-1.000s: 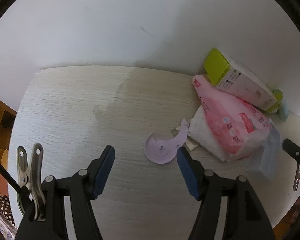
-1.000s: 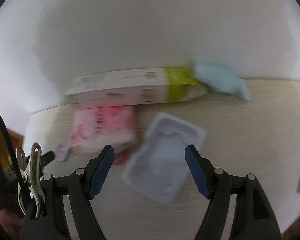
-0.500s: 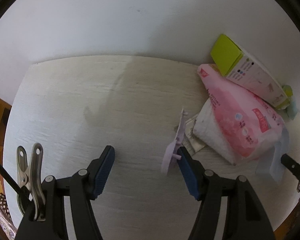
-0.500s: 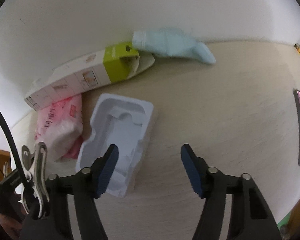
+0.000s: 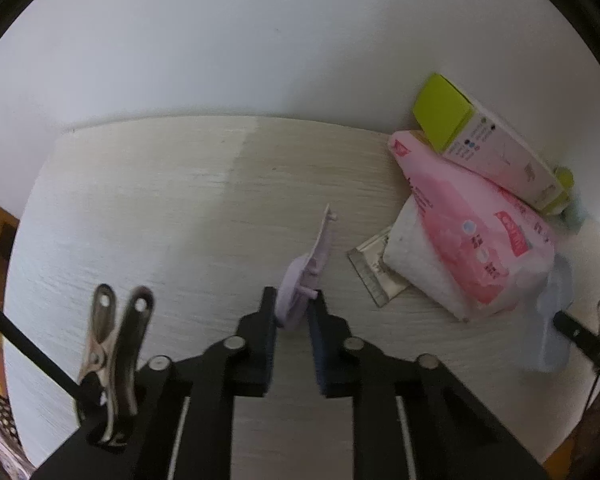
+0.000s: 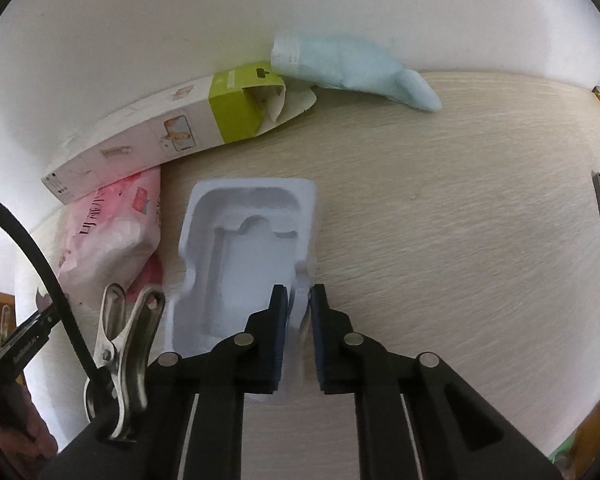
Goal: Collect trash
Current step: 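Close the left gripper on the lavender cutout while the right gripper grasps the white plastic tray, then carry the lavender cutout and white tray with both grippers over the red bucket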
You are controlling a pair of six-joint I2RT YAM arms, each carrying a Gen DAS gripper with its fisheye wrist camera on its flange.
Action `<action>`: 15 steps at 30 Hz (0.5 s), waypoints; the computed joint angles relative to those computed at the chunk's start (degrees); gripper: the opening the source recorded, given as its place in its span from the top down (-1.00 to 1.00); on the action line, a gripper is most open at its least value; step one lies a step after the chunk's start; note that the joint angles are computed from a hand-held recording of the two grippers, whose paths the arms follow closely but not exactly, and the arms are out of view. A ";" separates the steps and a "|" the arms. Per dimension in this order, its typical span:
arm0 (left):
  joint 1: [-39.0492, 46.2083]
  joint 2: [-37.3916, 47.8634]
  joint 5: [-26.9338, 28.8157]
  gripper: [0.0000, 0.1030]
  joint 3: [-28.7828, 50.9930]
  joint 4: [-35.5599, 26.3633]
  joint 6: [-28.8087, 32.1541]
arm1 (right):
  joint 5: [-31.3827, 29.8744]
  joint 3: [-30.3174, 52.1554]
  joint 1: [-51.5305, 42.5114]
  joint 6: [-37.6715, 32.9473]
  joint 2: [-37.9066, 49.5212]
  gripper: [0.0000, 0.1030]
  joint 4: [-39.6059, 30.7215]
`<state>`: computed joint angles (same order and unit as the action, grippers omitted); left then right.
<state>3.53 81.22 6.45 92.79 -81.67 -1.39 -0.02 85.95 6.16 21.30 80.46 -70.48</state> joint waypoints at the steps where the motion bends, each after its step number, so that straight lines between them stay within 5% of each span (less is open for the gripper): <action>1: 1.30 -0.06 1.09 0.81 -0.05 -0.55 0.73 | 0.03 -0.29 0.45 0.15 -0.69 0.77 -0.28; 10: 11.64 -2.38 6.99 0.86 2.44 -5.72 11.36 | -0.39 1.25 0.64 0.27 -0.22 0.80 0.15; 15: 9.73 -2.23 6.97 0.87 5.19 -6.83 10.37 | -1.36 0.85 -0.91 -1.14 -1.22 0.81 0.21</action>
<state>13.25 78.99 13.42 97.99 -88.51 8.98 -1.38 86.80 5.24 20.15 79.24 -70.28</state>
